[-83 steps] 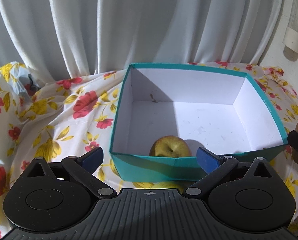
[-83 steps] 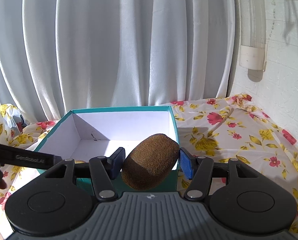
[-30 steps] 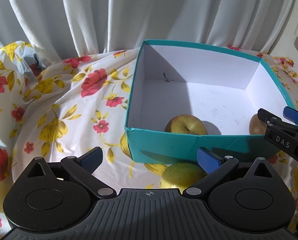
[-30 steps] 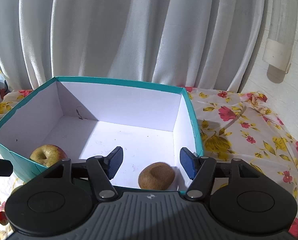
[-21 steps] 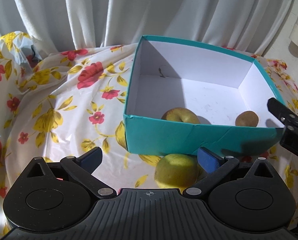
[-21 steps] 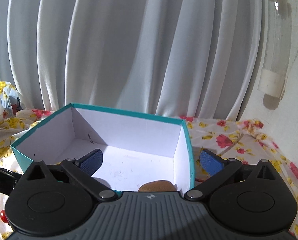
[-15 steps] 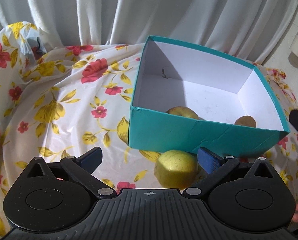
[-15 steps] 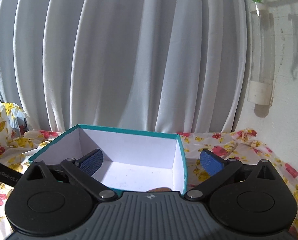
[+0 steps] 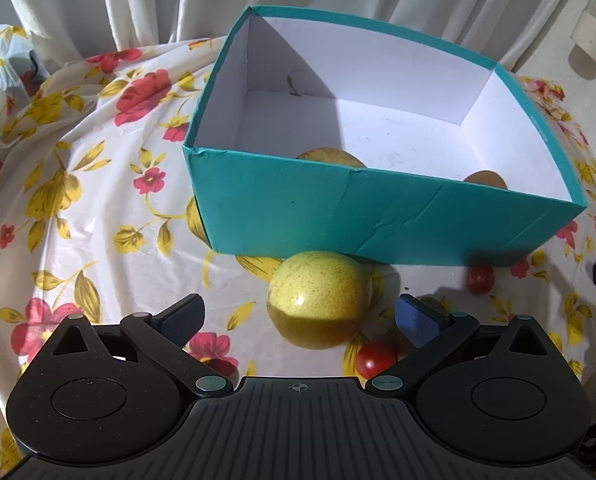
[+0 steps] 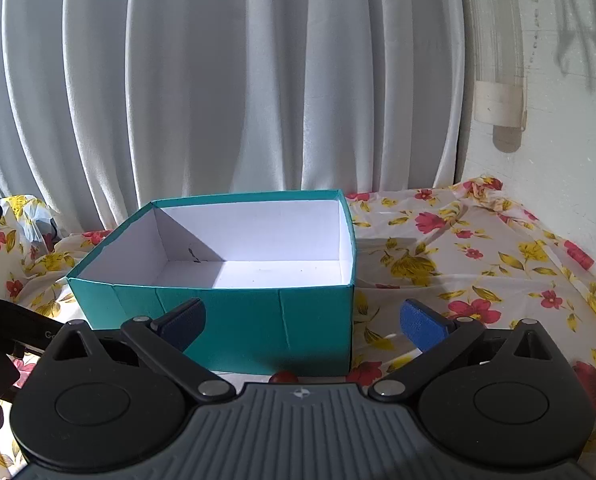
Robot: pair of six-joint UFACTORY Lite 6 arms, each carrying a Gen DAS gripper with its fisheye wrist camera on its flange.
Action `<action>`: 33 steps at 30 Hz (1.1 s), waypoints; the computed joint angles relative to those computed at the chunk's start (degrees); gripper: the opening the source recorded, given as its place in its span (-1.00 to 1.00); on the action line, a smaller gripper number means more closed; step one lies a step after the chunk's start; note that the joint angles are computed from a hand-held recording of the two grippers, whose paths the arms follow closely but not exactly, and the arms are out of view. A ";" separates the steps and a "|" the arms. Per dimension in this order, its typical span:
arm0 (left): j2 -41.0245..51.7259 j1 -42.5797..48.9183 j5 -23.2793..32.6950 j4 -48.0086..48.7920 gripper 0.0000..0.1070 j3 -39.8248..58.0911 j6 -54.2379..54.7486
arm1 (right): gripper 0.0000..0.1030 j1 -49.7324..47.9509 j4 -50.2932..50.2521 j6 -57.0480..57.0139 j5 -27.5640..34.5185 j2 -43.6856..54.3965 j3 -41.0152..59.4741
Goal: Organize fruits
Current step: 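Grasp the yellow pear with the left tool while the right tool grasps a cherry tomato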
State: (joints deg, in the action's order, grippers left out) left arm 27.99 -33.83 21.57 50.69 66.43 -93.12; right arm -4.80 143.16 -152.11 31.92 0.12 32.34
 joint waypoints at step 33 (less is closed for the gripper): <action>16.03 1.39 1.97 -8.66 0.54 15.62 10.79 | 1.00 -2.90 -4.83 0.68 2.09 4.98 0.57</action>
State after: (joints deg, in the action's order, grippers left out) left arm 44.02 -32.43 23.54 42.03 82.04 -82.33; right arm -7.70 138.34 -151.44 34.01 5.09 32.91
